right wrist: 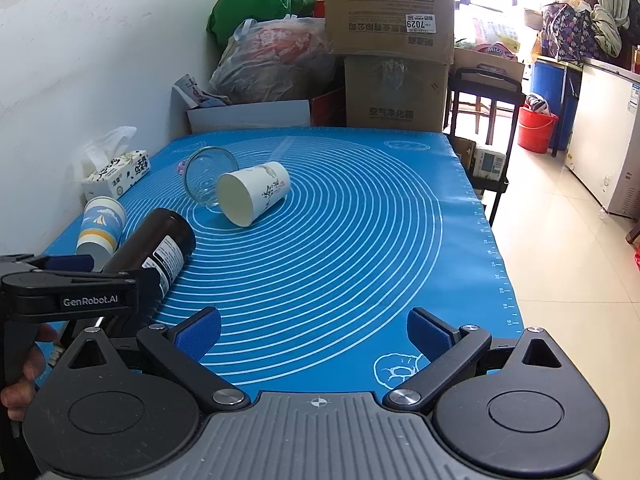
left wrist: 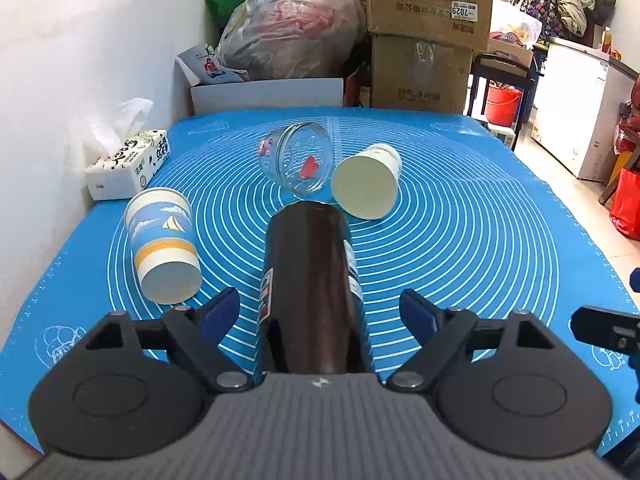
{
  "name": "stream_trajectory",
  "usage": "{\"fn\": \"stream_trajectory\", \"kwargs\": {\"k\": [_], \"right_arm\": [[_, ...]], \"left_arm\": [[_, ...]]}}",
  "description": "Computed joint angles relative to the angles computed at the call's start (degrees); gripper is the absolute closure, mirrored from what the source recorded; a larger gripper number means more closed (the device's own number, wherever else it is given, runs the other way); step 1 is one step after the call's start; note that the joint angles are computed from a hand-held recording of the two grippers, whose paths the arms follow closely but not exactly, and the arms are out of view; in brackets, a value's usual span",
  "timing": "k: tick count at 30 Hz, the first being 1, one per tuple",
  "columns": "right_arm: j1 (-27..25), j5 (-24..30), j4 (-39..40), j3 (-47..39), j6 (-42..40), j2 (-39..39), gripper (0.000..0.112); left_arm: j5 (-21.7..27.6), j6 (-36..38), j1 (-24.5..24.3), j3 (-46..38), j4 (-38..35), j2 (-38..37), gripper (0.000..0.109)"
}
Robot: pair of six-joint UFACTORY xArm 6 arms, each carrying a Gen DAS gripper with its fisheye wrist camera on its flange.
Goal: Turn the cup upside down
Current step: 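Lift the thermos with the left gripper toward the right gripper, then grasp the thermos with the right gripper while the left gripper opens and releases it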
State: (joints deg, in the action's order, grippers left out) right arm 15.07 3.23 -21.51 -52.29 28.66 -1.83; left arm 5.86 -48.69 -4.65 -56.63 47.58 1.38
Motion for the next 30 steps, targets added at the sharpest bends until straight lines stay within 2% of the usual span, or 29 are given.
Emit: {"fn": "stream_trajectory", "kwargs": {"k": [2,8,16,21,23,25,30], "right_arm": [[0.1,0.0,0.7,0.1,-0.5,-0.1,0.012],[0.5,0.1,3.0,0.0,-2.7,-0.1,0.012],[0.9,0.6,4.0,-0.4,-3.9,-0.3,0.012],[2.9,2.6,13.7,-2.4,-13.5,-0.4,0.011],[3.7,3.6,13.5,-4.1,-14.2,0.0,0.011],[4.7,4.7,14.7,-6.4,-15.8,0.8,0.010],[7.8,11.4,24.6,-16.8,-24.3,6.7,0.010]], "left_arm": [[-0.3,3.6,-0.3,0.7,-4.1,-0.6,0.021],[0.3,1.2,0.0,0.5,-1.5,-1.4,0.017],[0.0,2.2,0.9,1.5,-4.2,-3.5,0.017],[0.9,2.3,2.1,1.8,-3.1,-6.5,0.011],[1.3,1.5,2.9,1.9,-2.0,-7.6,0.011],[1.6,3.5,3.8,2.0,-3.7,-8.5,0.011],[2.0,9.3,7.1,1.8,-9.0,-8.5,0.011]]}}
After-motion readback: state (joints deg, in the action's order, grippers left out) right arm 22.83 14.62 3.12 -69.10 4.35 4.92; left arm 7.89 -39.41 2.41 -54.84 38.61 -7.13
